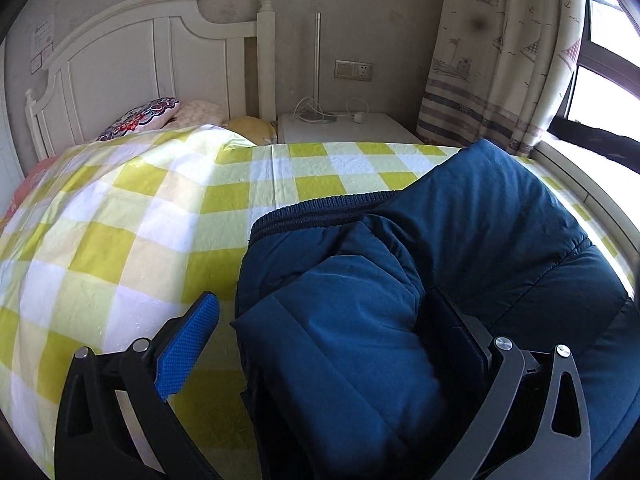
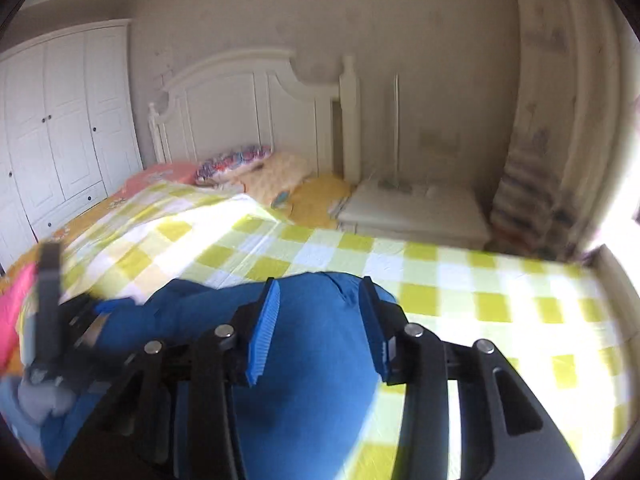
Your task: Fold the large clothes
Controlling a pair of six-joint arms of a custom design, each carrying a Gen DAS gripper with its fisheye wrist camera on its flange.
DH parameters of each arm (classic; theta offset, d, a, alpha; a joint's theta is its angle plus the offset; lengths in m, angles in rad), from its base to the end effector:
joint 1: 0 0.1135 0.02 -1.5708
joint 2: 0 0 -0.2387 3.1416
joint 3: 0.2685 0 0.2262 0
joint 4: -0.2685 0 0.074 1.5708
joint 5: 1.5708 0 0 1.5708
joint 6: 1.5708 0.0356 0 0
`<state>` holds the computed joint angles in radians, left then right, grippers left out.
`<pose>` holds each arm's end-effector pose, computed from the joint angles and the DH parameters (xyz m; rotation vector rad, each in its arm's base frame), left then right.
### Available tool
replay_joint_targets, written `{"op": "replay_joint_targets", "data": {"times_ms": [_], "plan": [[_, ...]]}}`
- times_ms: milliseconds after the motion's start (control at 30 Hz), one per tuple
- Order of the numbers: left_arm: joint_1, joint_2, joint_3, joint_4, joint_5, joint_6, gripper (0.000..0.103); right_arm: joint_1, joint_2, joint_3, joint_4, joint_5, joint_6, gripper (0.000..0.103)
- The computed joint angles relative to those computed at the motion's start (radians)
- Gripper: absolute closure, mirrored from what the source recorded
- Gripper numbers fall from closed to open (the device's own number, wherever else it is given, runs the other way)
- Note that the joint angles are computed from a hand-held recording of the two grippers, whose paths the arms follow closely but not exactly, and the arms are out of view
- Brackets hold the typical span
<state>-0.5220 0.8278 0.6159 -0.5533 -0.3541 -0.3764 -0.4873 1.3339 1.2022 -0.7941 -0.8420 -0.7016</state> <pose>0.1464 -0.0700 0.2277 -0.0075 2.2786 -0.0542 0.2305 -0.0921 0.2983 -0.5456 2.0875 0.3922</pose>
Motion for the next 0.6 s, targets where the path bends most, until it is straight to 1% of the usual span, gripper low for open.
{"op": "replay_joint_targets", "data": {"times_ms": [33,67,100,133,200,233,300,367,400,433,467,500,533,600], "plan": [[0.008,-0.001,-0.001,0.002,0.008,0.003,0.004,0.084,0.055,0.011,0.004,0.08,-0.003,0.062],[0.015,-0.004,-0.003,0.003,0.01,0.003,0.004,0.191,0.127,0.025,-0.003,0.196,-0.017,0.06],[0.021,-0.017,-0.01,0.003,-0.001,-0.011,0.004,0.273,0.181,0.021,0.029,0.32,-0.02,0.06],[0.03,-0.021,-0.014,0.0,-0.004,-0.022,0.004,0.323,0.198,-0.007,0.097,0.398,-0.006,0.06],[0.068,-0.03,-0.021,0.0,0.036,-0.021,0.004,0.367,0.232,0.038,0.095,0.451,0.008,0.06],[0.078,-0.03,-0.021,0.0,0.05,-0.018,0.004,0.386,0.228,0.033,0.109,0.487,-0.002,0.06],[0.074,-0.023,-0.013,-0.006,0.044,-0.017,0.004,0.387,0.181,-0.02,0.128,0.503,-0.013,0.06],[0.047,-0.017,0.005,-0.029,0.009,-0.017,0.004,0.377,0.208,0.009,0.124,0.486,-0.012,0.06],[0.025,-0.011,0.031,-0.064,-0.027,-0.006,0.004,0.372,0.188,-0.018,0.132,0.482,-0.017,0.06],[-0.002,-0.004,0.063,-0.103,-0.075,-0.003,0.004,0.368,0.196,-0.013,0.138,0.48,-0.021,0.06],[-0.045,-0.005,0.115,-0.169,-0.157,-0.021,0.004,0.378,0.186,-0.027,0.148,0.485,-0.014,0.06],[-0.075,-0.02,0.16,-0.224,-0.22,-0.05,0.004,0.385,0.181,-0.041,0.161,0.487,-0.009,0.06],[-0.074,-0.046,0.19,-0.25,-0.223,-0.058,0.004,0.379,0.171,-0.053,0.163,0.481,-0.01,0.06],[-0.047,-0.087,0.278,-0.297,-0.154,-0.082,0.004,0.376,0.144,-0.071,0.158,0.475,-0.004,0.06]]}}
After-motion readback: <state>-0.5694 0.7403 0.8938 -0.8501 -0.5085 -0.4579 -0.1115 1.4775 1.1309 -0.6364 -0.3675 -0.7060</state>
